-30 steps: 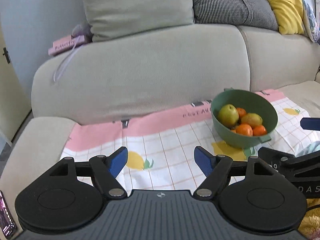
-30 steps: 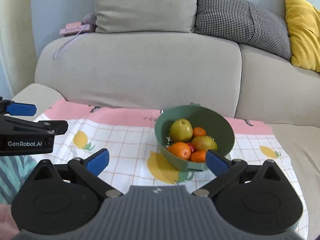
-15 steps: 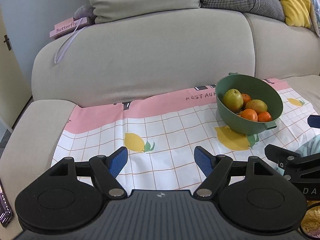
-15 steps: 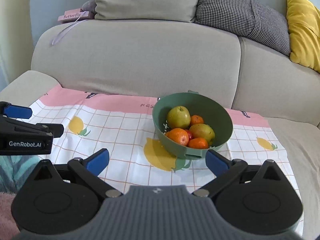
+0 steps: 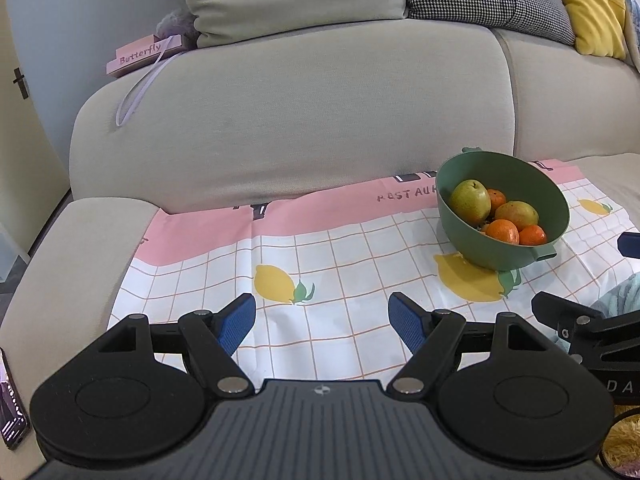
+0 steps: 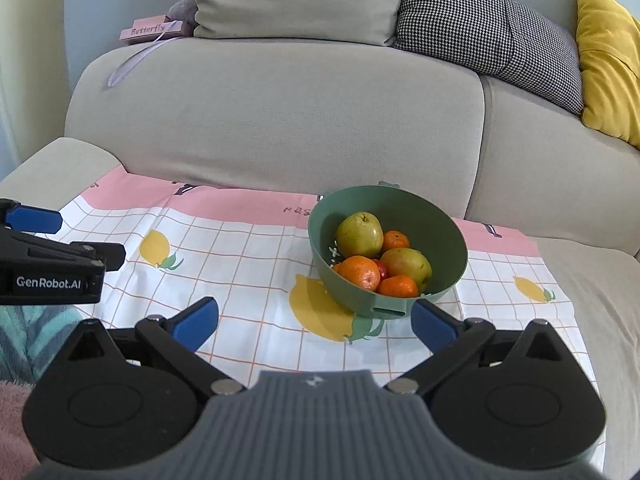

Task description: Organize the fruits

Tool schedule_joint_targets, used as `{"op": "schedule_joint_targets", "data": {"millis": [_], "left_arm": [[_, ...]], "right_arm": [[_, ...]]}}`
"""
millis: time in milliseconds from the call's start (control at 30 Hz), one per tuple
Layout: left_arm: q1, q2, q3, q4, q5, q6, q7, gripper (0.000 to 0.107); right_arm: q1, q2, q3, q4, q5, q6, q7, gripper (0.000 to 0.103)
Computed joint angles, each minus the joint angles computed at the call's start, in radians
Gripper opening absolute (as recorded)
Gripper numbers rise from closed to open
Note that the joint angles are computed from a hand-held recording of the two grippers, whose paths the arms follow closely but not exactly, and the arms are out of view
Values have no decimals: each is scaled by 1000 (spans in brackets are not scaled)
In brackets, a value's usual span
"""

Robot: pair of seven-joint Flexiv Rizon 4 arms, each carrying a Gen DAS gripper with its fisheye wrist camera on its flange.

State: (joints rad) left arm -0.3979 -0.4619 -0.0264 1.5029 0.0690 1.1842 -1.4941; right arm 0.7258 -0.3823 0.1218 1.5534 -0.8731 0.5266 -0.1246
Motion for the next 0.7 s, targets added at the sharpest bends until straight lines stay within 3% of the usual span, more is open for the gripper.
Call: {"op": "schedule_joint_targets", "data": {"millis": [700], "left_arm": [[0, 16, 5, 18, 11, 4, -20, 89]], "right_arm": [[7, -5, 1, -9, 2, -7, -3, 99]]}}
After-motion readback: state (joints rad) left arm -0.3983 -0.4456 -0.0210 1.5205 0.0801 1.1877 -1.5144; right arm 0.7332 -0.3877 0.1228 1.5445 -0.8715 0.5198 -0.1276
